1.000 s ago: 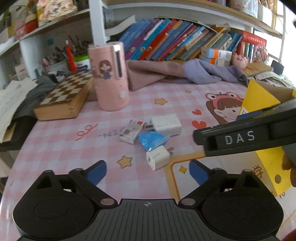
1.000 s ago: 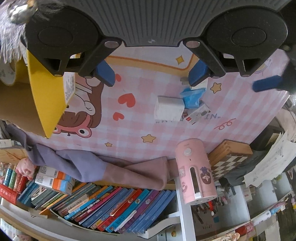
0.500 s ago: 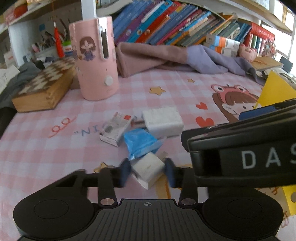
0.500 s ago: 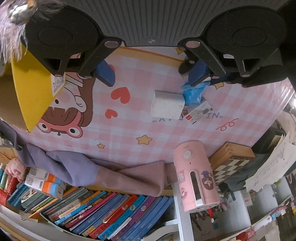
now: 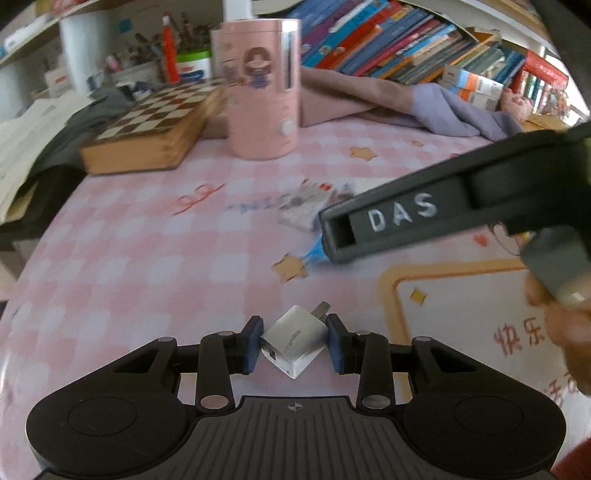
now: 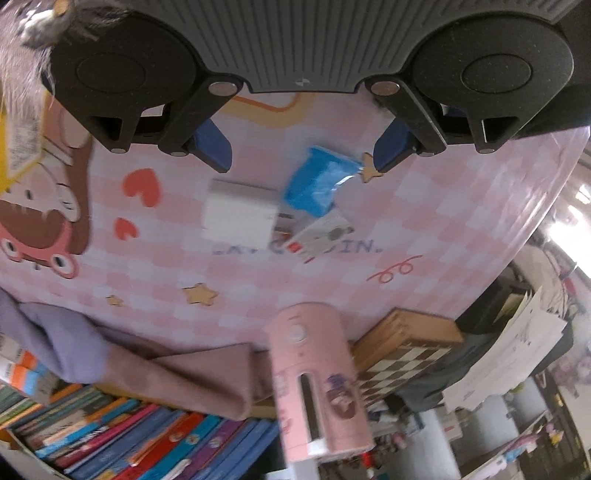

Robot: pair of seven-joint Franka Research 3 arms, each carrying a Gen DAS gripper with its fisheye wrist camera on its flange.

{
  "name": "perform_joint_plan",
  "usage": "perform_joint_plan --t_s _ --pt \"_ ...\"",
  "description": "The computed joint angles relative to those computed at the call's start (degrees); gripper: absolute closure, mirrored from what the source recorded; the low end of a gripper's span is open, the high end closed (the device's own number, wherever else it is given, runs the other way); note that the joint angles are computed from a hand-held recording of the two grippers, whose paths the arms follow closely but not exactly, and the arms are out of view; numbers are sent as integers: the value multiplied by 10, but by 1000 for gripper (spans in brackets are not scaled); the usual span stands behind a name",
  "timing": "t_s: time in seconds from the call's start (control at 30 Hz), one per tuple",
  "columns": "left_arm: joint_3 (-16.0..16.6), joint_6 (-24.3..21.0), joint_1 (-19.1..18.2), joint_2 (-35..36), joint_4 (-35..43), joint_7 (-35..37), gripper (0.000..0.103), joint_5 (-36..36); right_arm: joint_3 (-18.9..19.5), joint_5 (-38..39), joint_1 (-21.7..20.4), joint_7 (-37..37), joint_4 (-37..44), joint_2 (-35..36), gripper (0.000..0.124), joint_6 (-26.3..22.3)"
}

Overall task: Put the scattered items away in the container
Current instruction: 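Grasp the white charger plug with the left tool while the right tool grasps the blue packet, then lift the charger plug and blue packet and carry them toward the yellow box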

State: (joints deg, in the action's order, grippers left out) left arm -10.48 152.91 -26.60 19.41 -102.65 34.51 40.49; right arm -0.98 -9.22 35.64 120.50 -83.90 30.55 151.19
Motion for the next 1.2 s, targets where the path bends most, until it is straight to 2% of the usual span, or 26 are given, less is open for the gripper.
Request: perform_joint_plan --t_s 0.23,0.5,0.6,0.8,1.0,1.2 --pt "2 -6 10 -47 -47 -51 68 15 -4 8 5 -5 102 73 55 -54" --pt "-9 3 23 -61 -57 -58 68 23 -26 -29 21 2 104 77 89 -41" --pt "-9 12 23 -67 -56 -61 68 33 -28 -32 21 10 79 59 95 -21" --pt "-7 36 22 -91 -71 -100 68 76 -39 -57 30 44 33 20 97 5" --pt "-15 58 29 -123 -94 -140 68 118 -52 -115 48 94 -36 -42 97 45" --pt "-27 82 39 -152 -117 -172 68 161 -45 -178 53 156 -106 -108 98 64"
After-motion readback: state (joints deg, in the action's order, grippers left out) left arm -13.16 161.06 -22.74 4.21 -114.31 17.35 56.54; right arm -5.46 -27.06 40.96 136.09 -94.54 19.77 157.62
